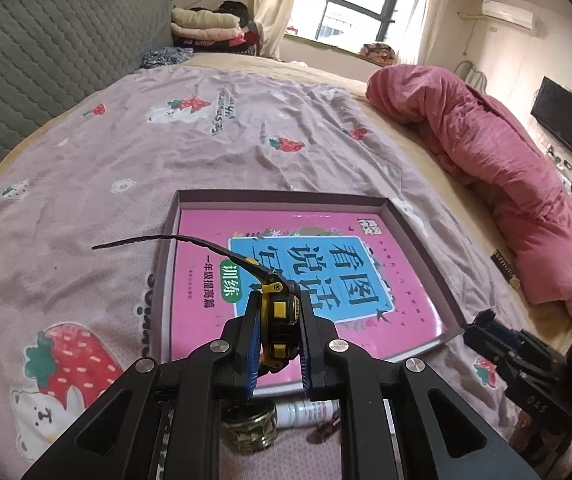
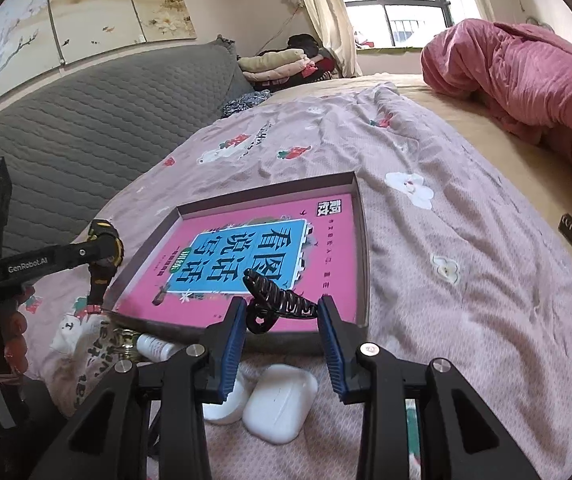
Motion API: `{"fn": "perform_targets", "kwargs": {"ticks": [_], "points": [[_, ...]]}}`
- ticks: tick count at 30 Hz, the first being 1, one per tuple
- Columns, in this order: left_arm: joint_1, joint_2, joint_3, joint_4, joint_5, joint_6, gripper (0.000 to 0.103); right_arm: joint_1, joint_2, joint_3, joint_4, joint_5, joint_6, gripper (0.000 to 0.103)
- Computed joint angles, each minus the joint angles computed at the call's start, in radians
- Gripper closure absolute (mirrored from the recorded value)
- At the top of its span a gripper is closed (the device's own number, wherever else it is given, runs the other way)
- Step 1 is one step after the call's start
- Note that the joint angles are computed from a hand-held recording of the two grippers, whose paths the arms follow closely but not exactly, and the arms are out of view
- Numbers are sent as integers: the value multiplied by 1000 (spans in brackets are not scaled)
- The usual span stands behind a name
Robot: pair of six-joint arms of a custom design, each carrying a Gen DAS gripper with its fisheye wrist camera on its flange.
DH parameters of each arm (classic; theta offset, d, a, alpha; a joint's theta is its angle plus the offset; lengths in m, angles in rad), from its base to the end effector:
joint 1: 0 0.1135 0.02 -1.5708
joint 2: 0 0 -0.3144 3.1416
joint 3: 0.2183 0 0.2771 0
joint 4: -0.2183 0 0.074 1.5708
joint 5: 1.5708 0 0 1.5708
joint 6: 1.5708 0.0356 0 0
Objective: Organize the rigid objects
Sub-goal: 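Lift and carry the hair clip and yellow watch over the gray tray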
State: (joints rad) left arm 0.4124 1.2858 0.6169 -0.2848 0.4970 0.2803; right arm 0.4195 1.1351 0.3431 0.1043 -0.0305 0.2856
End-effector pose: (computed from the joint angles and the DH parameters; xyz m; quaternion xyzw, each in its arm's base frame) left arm 0.2285 0.0814 0.2087 0.0136 0.9264 -0.1205 0.3564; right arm 0.1865 0.0844 0.1786 -0.0670 0.9015 0.1605 0.3963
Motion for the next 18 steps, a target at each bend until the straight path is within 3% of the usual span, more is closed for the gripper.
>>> {"fn": "perform_targets", "kwargs": {"ticks": [18], "points": [[-182,147,-53,199,-176,-45,86,15,207,68,39,28,-43,66]]}}
